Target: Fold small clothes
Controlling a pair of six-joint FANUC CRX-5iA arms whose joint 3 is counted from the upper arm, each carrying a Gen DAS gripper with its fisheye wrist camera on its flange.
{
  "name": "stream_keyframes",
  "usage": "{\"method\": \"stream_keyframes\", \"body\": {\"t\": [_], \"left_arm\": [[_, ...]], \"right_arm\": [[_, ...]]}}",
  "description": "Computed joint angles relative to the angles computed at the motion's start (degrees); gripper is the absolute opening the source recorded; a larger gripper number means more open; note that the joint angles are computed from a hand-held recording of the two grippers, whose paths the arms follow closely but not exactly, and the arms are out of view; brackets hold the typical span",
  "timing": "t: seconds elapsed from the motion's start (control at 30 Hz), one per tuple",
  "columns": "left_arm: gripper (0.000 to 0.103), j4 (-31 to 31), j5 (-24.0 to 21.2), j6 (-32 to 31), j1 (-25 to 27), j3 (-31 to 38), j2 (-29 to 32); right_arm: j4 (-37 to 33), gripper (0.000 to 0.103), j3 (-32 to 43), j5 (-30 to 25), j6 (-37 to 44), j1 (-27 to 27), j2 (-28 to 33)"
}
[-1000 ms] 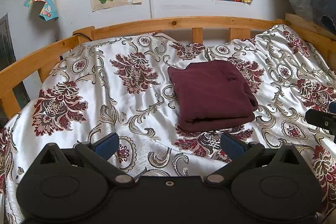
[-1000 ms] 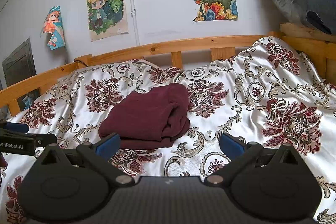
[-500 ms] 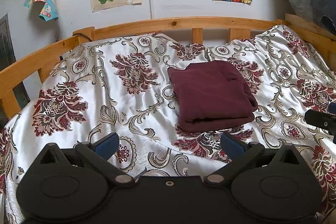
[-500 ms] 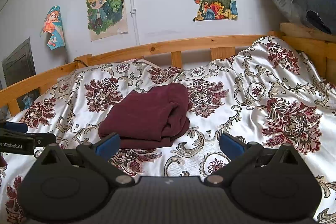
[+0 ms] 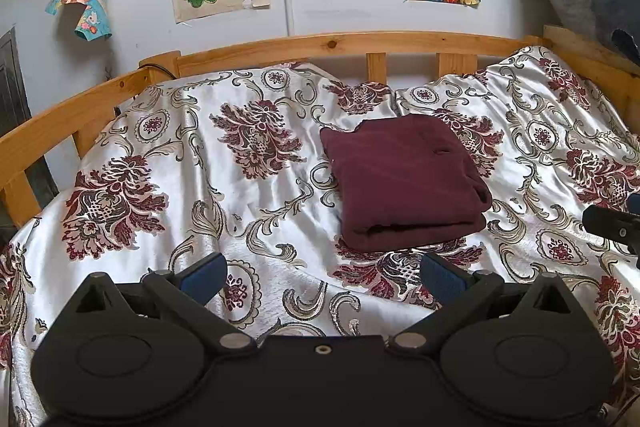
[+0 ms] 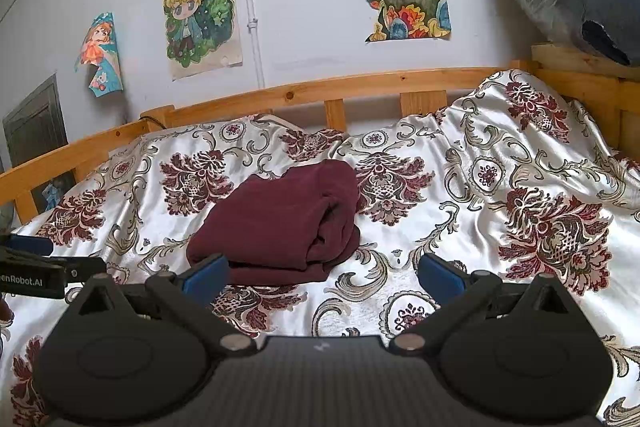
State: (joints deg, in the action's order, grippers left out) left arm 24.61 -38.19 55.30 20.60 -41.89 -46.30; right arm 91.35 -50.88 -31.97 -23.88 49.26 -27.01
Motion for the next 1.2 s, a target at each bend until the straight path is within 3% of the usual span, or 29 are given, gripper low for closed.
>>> {"method": "stream_keyframes", "body": {"t": [1.03,1.2], "left_arm": [[0.102,0.3,-1.1,-0.1,0.4,0.2,0.3],[0.102,-2.9,-1.4,3.4,-0.2,1.5,0.7]], "right_arm": [[-0.4,0.103,0.1,0.2,0.5,-0.1,-0.1],[-0.5,0.103,0.1,0.2,0.6,-0.1,-0.1]]}}
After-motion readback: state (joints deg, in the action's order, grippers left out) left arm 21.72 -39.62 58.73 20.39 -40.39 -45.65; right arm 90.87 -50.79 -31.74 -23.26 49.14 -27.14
